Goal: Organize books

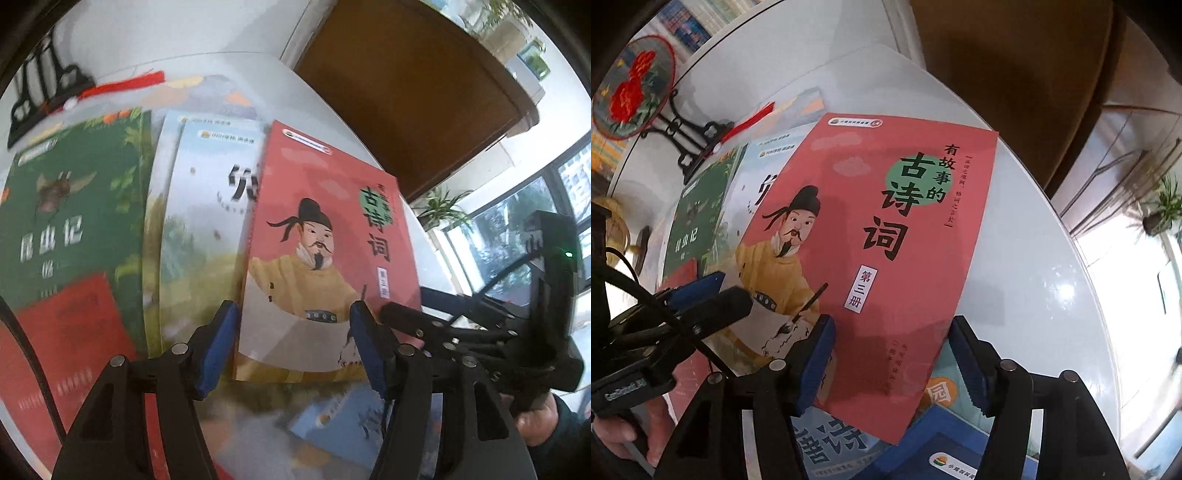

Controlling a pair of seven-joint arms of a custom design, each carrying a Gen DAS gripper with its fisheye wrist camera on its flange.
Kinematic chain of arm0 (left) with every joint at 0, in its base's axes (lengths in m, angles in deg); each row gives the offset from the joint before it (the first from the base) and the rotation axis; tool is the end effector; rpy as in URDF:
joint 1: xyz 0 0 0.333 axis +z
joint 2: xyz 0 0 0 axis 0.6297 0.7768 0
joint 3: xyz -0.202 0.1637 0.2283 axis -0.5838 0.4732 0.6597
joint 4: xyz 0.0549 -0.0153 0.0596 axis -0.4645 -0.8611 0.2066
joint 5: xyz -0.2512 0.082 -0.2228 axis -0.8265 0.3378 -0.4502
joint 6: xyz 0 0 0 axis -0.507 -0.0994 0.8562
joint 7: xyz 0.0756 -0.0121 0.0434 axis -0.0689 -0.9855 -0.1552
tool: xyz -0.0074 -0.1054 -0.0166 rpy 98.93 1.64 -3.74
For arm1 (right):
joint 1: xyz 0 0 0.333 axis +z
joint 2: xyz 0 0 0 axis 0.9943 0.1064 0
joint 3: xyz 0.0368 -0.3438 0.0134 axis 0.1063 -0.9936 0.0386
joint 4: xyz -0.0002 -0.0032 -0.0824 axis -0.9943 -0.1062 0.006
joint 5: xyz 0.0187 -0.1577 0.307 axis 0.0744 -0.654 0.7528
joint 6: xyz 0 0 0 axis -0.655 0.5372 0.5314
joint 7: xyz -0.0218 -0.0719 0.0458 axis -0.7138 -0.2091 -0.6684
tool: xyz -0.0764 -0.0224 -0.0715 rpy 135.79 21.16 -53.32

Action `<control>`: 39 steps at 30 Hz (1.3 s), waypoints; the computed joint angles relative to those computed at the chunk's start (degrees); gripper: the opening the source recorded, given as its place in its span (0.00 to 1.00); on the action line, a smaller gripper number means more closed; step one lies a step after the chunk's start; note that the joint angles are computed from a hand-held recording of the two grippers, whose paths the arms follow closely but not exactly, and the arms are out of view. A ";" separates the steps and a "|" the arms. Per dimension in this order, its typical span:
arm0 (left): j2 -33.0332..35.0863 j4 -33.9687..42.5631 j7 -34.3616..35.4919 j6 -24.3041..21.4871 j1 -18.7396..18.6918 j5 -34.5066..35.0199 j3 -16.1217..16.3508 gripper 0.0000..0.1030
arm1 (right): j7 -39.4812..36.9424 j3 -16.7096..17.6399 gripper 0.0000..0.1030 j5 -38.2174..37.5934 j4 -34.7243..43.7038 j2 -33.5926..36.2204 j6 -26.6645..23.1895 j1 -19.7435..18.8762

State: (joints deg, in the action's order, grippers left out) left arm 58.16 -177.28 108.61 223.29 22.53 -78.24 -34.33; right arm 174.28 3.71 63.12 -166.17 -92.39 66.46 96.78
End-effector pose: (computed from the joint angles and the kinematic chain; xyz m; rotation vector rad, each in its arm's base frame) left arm 0.5024 -0.3302 0.5339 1.9095 -2.2201 0.8480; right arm 0.4871 0.1467 0.5408 -1.9941 1.9947 -0.0476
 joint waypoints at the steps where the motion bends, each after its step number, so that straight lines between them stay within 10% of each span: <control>1: -1.37 -1.58 0.51 0.75 0.31 -1.50 -0.25 0.57 | -0.65 0.23 0.61 -0.45 0.31 0.09 -0.40 0.24; 9: -17.86 -19.06 -2.46 6.56 -2.39 -10.74 3.36 0.57 | -9.86 2.03 0.64 2.05 -0.20 -1.50 -2.10 3.53; 14: -22.54 -24.72 -12.31 4.93 -3.00 -2.55 4.35 0.57 | -11.63 3.92 0.65 1.16 -1.05 -1.33 -0.26 6.12; 20: -25.18 -29.48 -12.95 8.69 -6.60 -7.02 8.15 0.57 | -16.31 3.31 0.59 5.24 -2.71 -2.28 0.77 7.48; 30: -23.57 -28.30 -23.08 7.47 -5.20 4.48 6.02 0.56 | -19.34 2.82 0.42 10.36 -5.73 -4.63 1.42 6.75; 39: -27.62 -31.69 -16.20 16.06 -11.44 -5.40 11.07 0.28 | -21.06 1.11 0.43 16.84 -5.85 -4.02 1.77 6.28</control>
